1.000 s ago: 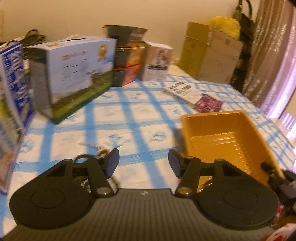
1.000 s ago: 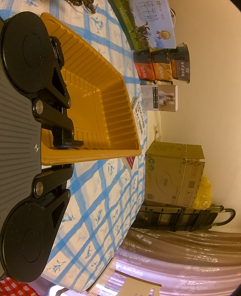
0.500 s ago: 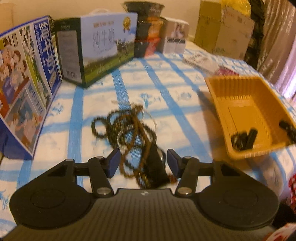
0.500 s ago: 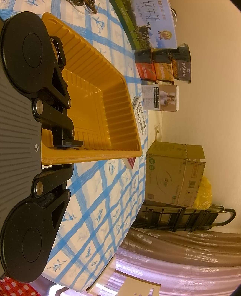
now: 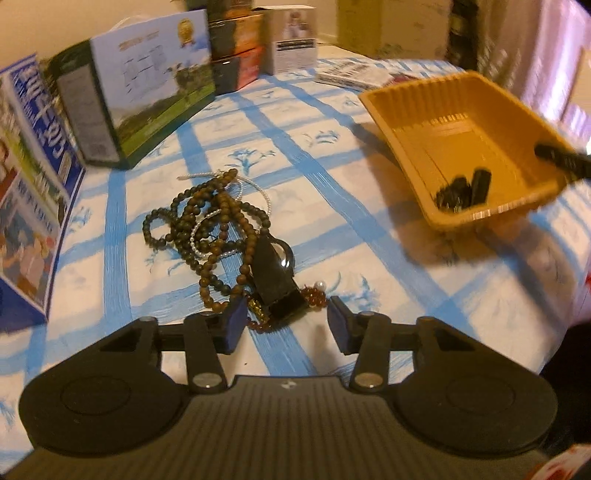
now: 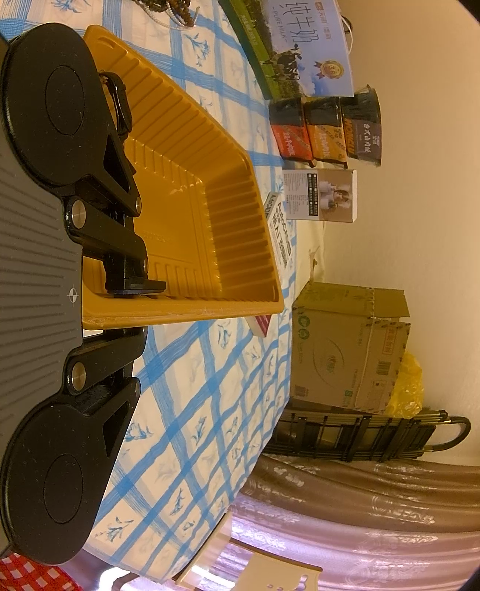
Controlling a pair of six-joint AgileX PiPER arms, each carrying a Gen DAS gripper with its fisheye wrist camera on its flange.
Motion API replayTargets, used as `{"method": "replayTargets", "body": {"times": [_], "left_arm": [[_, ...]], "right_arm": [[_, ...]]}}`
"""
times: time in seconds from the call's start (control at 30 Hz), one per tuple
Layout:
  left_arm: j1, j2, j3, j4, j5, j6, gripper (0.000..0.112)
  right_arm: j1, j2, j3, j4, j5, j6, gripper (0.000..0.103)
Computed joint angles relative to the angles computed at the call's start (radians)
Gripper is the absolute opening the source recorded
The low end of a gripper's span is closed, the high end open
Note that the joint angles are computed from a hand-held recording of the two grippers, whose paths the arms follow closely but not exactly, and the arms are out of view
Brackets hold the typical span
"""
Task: Organize jewelry
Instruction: 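Return the left tool to the bead pile and grasp a black clip, then grasp the red bead strand with the left tool and lift it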
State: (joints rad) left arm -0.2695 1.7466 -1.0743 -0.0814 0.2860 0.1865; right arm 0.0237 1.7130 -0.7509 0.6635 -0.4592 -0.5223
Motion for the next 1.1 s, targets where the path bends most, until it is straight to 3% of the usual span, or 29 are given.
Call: {"method": "replayTargets", "body": {"times": [0.23, 0.47, 0.6, 0.67, 0.87, 1.1], "left_arm": [[0.015, 0.009, 0.03, 0.098, -0.015, 0.013, 0.026], [0.018, 0.05, 0.027, 0.093, -0.06, 0.125, 0.02], [0.025, 0.064, 0.023, -0.006, -0.076, 0.27, 0.017], [0.029, 0.066, 0.021, -0.077, -0.075, 0.358, 0.008], [0.046, 0.05, 0.033, -0.007, -0.084, 0.289, 0.005], [0.118, -0.038, 0.083, 0.014, -0.018, 0.279, 0.005]], "right_arm": [[0.001, 0.0, -0.001, 0.002, 0.0, -0.002, 0.003], [0.0, 0.0, -0.001, 0.002, 0.001, -0.002, 0.003], [0.0, 0.003, 0.002, -0.003, -0.003, 0.006, 0.003], [0.0, 0.003, 0.002, -0.004, -0.003, 0.006, 0.003], [0.0, 0.003, 0.001, -0.003, -0.001, 0.005, 0.003], [0.0, 0.003, 0.001, -0.001, -0.002, 0.004, 0.003]]}}
